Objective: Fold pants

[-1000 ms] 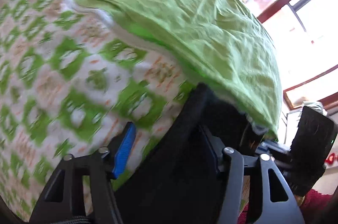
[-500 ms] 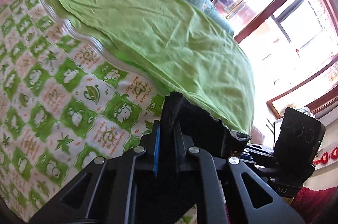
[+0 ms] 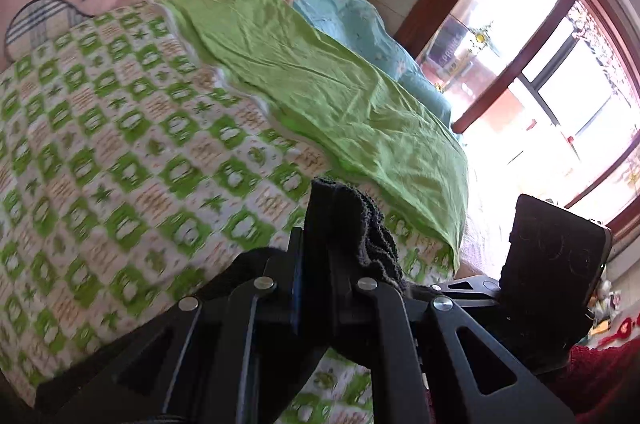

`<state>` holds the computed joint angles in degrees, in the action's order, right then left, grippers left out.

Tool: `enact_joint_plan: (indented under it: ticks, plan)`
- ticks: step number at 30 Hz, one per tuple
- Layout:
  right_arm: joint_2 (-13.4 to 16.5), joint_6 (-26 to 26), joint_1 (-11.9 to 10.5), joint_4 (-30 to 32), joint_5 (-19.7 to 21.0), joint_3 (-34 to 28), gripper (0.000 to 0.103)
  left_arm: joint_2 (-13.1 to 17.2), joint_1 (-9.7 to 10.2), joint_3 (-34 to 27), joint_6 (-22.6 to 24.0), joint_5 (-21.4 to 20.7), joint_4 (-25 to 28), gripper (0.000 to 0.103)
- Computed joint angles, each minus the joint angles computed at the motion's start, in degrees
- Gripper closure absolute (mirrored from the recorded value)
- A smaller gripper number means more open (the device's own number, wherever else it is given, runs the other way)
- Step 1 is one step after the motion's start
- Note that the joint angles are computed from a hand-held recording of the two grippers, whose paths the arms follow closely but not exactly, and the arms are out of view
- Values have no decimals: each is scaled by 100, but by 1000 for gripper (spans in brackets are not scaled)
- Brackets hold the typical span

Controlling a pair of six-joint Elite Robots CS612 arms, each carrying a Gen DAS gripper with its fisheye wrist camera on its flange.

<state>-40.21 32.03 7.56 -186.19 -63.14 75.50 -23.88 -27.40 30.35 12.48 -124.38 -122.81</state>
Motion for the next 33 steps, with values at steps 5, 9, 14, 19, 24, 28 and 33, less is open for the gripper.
enact_joint_plan:
  ticks: [5,9,14,19,24,28,33]
  plan:
    - [188,-323,86,615,301,-370,91,-321,167,805,-402,101,-626,99]
    - [302,-617,149,1082,373,-580,90,-387,282,1141,-829,98,-918,99]
    - [423,-994,220,1764,389,-842,90,-421,398,1484,-1316,122,-1166,99]
    - [458,-1343,273,2240,357,-974,90,-498,472,1837,-1699,123,-1429,98]
    - [485,-1619,314,2638,283,-1118,90,-513,496,1984,-1952,200,-1526,98]
    - [520,-1714,327,2931,229,-1230,87,-557,526,2161,-2169,236,-1674,96]
    - [527,-1699,305,3045,436,-1242,73,-686,559,2432,-2484,385,-1944,94]
